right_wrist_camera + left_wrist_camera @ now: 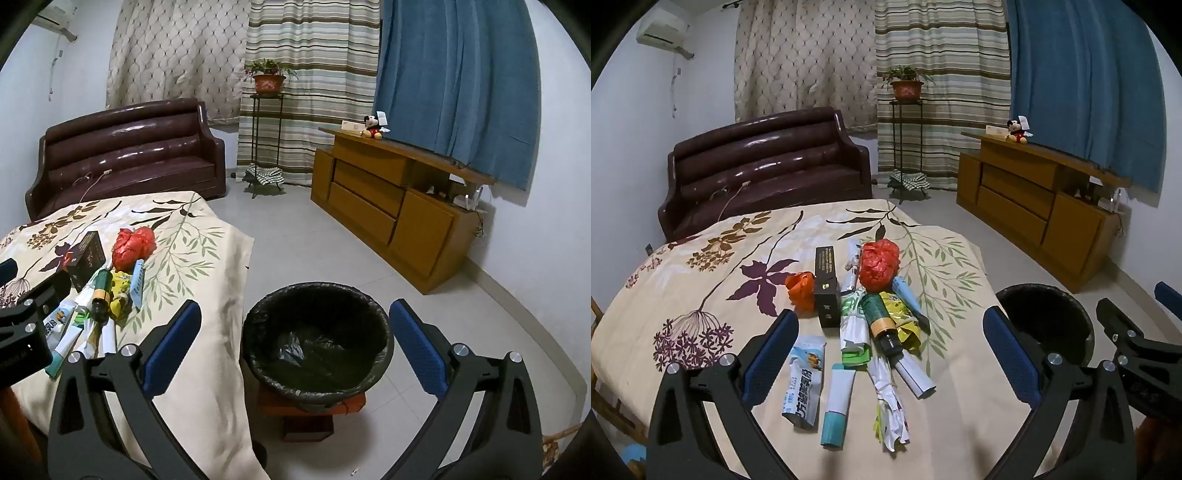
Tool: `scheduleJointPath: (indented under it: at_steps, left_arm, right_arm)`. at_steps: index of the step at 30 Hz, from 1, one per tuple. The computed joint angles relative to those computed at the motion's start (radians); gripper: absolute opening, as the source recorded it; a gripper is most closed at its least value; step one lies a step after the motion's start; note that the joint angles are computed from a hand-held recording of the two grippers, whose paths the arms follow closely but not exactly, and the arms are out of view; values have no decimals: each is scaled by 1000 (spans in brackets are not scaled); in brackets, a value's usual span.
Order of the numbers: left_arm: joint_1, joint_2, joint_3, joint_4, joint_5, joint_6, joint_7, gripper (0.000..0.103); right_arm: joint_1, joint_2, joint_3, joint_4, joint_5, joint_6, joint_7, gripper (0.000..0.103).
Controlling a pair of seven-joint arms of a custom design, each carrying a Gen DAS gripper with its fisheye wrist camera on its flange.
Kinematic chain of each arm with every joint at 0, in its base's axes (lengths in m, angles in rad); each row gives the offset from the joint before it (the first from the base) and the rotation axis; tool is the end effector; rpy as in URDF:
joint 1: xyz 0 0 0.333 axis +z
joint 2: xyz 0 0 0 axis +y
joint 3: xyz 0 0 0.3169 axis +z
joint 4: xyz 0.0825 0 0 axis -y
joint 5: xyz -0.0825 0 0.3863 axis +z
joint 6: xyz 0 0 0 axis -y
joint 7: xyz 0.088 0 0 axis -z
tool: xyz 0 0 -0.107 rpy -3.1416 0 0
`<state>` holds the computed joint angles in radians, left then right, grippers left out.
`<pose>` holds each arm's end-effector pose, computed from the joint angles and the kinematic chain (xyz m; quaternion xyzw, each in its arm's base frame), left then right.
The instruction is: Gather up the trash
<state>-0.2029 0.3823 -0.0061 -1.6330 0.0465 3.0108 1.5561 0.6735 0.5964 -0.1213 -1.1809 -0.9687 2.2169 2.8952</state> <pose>0.7005 -0.1513 0.5202 -0.5440 0.6900 -0.3651 0.3077 0.6540 0.4043 0.5088 -0.5199 0.6992 -0.4168 0.2590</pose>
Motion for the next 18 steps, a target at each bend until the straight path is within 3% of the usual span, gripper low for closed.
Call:
scheduleJointPath:
  at_steps: [2,8,9,18]
  left_arm:
    - [-1,-4,4,-17,1,29,-7,98]
    - [-14,-15,16,-30,31,20,-30,98]
    - [19,-2,-18,0,-18,-8,7,98]
    - [8,4,-3,0,-12,2,0,98]
  right_arm:
    - [1,0,-1,-1,-3,2,6,99]
    - [4,9,0,14,3,-5,-2,99]
    - [0,3,-1,1,4,5,5,99]
    - [-1,2,-1,0,4,6,4,99]
